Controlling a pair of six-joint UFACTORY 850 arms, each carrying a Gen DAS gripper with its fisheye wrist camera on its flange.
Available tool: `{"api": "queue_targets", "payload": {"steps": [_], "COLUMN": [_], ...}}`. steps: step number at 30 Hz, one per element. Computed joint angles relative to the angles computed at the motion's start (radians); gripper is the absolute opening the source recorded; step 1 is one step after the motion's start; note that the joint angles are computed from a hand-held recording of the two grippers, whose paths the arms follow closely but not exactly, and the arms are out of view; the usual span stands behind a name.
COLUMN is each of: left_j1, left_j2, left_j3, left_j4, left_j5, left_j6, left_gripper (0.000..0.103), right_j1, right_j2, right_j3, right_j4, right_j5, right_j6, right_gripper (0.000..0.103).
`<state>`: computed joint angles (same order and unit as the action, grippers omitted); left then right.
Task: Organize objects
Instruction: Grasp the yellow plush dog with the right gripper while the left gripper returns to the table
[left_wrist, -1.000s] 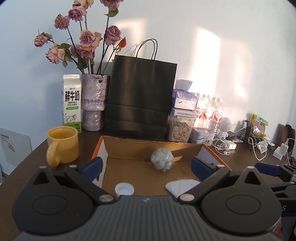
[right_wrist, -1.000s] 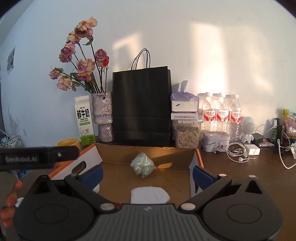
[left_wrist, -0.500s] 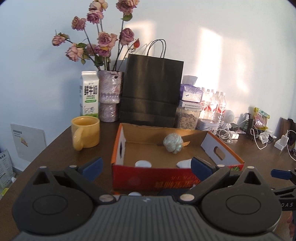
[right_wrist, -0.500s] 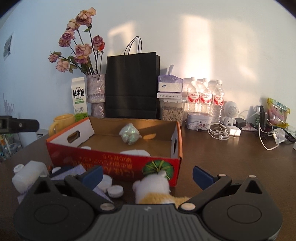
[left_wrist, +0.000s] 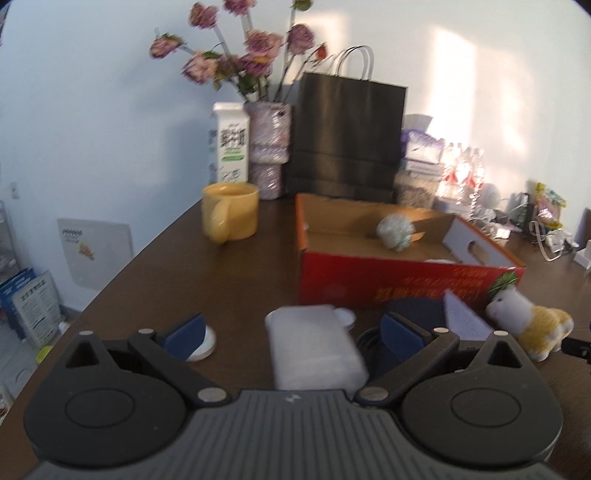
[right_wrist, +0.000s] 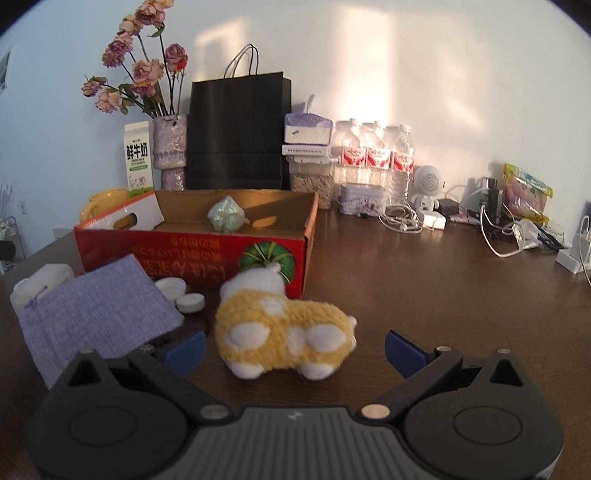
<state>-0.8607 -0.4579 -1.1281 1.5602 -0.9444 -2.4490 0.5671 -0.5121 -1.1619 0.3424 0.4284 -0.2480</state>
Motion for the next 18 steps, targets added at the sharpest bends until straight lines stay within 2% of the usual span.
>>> {"api": "queue_targets", "payload": {"steps": [5,9,18], "left_j1": [-0.002,-0.006,-0.006], "left_j2": [0.009,0.007,-0.004], "left_j3": [0.013,0.010,-0.001], "left_j4": [-0.029,-0.023,-0.038], "left_j5": [-0.010,-0.006,-0.002], "left_j6": [-0.009,-0.032,-0.030], "left_gripper": [0.103,0.103,0.103], "right_j1": [-0.012,-0.016,-0.051], "right_j2": [-0.020,-0.048,-0.141], "right_j3": [-0.027,-0.082,-0.242], "right_j4": [-0.119,-0.138,-0.467], "right_j5": [-0.028,-0.081,-0.239], "right_j6": [0.116,0.132,0.483], "right_gripper": [0.103,0.103,0.103]}}
